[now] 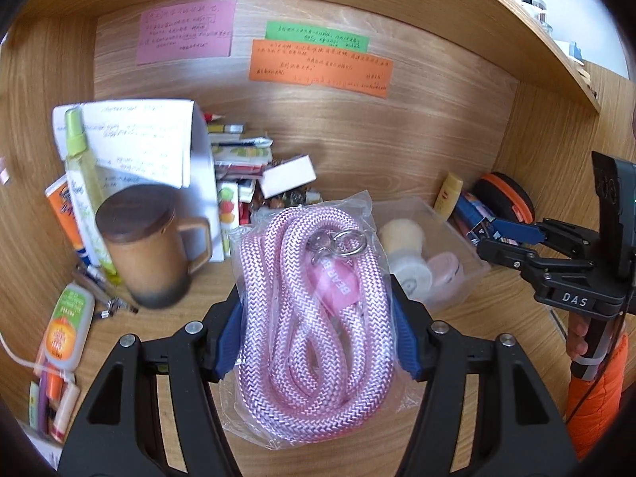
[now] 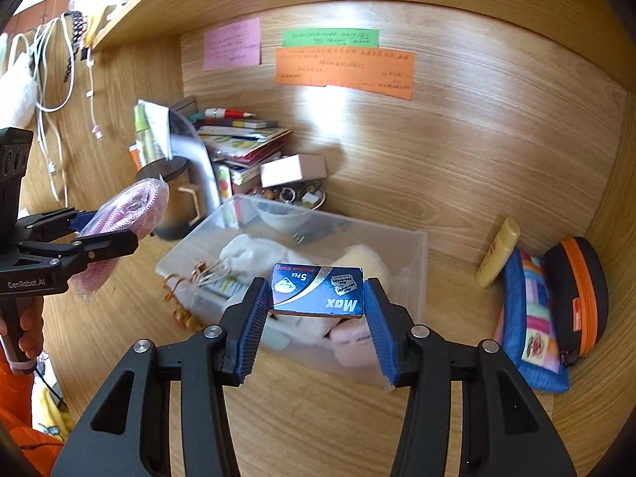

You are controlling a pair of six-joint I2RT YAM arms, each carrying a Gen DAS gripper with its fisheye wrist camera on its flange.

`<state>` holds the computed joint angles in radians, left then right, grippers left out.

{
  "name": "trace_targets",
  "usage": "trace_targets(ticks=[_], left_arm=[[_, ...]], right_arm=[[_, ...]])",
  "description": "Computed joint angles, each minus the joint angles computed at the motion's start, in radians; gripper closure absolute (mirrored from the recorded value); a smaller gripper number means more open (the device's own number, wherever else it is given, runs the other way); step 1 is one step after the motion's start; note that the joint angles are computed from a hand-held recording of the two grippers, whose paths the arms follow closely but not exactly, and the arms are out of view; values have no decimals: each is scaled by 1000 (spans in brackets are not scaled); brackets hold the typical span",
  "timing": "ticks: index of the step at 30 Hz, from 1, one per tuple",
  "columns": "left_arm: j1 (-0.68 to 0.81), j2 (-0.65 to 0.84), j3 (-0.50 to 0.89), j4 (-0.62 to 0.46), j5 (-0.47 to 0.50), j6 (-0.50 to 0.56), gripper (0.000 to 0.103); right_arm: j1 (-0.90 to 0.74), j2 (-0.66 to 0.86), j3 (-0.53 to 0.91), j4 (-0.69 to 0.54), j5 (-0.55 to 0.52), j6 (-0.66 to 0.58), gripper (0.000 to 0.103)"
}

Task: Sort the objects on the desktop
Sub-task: 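Carry the rope bag and card into the clear box and open both tools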

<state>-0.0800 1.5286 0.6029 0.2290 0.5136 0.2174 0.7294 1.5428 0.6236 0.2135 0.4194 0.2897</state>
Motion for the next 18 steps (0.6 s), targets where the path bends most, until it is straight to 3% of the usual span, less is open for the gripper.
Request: trace_targets(ticks=[18], left_arm=[[-125, 258, 329, -125, -8, 2, 40]], right_arm=[[-192, 122, 118, -8, -128, -59, 58]])
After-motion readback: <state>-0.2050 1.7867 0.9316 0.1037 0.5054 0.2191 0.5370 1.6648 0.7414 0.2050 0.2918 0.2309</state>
